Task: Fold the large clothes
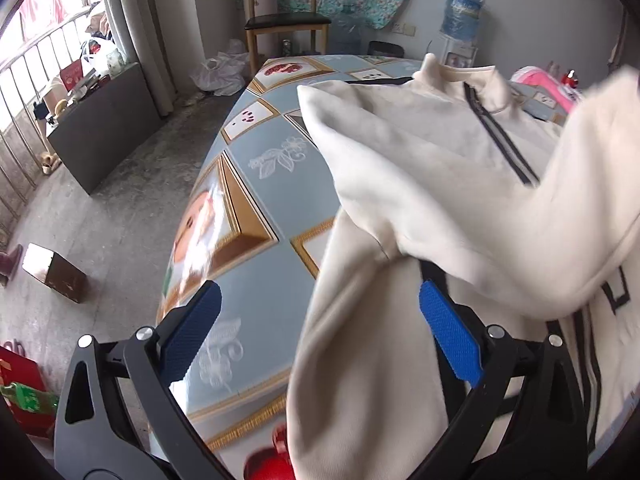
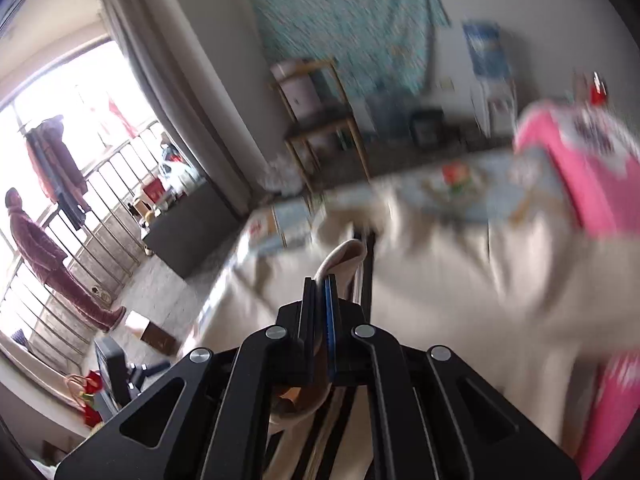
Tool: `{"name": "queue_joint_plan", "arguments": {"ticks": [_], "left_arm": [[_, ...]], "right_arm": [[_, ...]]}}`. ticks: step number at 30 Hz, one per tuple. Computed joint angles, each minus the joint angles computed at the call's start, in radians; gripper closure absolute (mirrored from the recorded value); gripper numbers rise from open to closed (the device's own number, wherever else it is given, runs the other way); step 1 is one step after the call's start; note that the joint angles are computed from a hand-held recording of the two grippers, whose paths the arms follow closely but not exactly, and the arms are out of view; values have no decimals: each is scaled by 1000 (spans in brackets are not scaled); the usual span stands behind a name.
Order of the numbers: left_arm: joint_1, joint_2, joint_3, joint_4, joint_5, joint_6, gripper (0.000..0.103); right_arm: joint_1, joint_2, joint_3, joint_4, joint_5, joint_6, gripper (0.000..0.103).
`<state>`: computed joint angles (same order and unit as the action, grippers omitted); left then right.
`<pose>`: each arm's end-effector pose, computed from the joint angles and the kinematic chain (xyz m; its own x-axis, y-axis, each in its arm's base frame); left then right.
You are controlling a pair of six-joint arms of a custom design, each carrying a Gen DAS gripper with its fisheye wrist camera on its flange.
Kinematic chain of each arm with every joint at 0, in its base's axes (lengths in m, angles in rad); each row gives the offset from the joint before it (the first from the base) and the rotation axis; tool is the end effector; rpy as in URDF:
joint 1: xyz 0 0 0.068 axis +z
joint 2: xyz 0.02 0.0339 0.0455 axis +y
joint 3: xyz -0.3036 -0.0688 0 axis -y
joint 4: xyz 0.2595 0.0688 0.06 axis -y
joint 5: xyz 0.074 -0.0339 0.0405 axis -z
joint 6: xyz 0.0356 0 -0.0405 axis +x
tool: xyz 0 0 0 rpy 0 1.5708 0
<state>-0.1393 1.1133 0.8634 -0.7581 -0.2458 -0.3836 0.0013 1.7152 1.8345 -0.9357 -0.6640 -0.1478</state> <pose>0.2093 -0.0206 0.2880 -0.7790 -0.2573 -0.5718 -0.3078 0.9514 -0.0088 0.3841 0.0224 0.4300 -0.6584 -0.1168 -0.7435 -0.5258 0.7783 0.3433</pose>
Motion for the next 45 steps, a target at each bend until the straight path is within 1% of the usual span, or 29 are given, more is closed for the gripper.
{"name": "queue_joint_plan", "arguments": {"ticks": [2,4,6,7,9,10,13,16,18,19,20,22,25,27,28,31,34,36,37,38,41,43,45], "left_arm": [[38,40,5,20,35,16,7],[68,52,-5,37,72,12,7],[84,65,-16,47,78,4,7],[91,69,-20,48,80,1,7],[97,68,-22,52,72,8,7],[100,72,-21,54,74,12,7],[110,85,-15,58,71,28,7],[114,89,-13,57,72,35,7],[119,90,-11,54,76,39,7],[118,87,-11,53,76,36,7],[113,82,-11,52,72,34,7],[87,64,-8,34,47,27,7],[52,61,5,24,18,44,7],[28,92,19,20,-17,64,7],[18,117,29,15,-37,73,7],[3,152,41,36,-73,94,6],[-14,160,42,46,-135,103,6],[-23,157,37,52,-175,104,6],[-26,153,32,55,-196,104,6],[-26,149,26,55,-215,99,6],[-4,122,18,44,-222,80,6],[17,103,9,42,-209,80,6],[40,90,-2,48,-188,86,6]], "right_arm": [[-7,55,160,0,-3,20,98],[-42,88,229,9,-24,55,98],[-93,106,208,26,-33,70,98],[-116,129,197,8,-32,63,98],[-154,212,176,-78,-2,20,98],[-168,257,163,-113,30,4,98],[-193,319,100,-113,79,-11,98],[-212,354,136,-142,17,-24,98],[-220,386,201,-183,-15,-34,98],[-220,422,264,-233,-21,-40,98],[-225,460,321,-278,-12,-43,98],[-225,470,340,-305,31,-51,96],[-222,425,273,-276,82,-90,95],[-213,402,228,-261,116,-118,87],[-205,395,205,-249,135,-123,79],[-175,387,153,-216,205,-137,77],[-146,371,93,-157,258,-140,77],[-129,356,59,-124,277,-142,94],[-125,355,58,-125,271,-142,99],[-123,350,57,-124,255,-136,99],[-126,296,26,-82,204,-113,100],[-137,285,31,-84,169,-95,100],[-144,283,24,-84,179,-90,100]]}}
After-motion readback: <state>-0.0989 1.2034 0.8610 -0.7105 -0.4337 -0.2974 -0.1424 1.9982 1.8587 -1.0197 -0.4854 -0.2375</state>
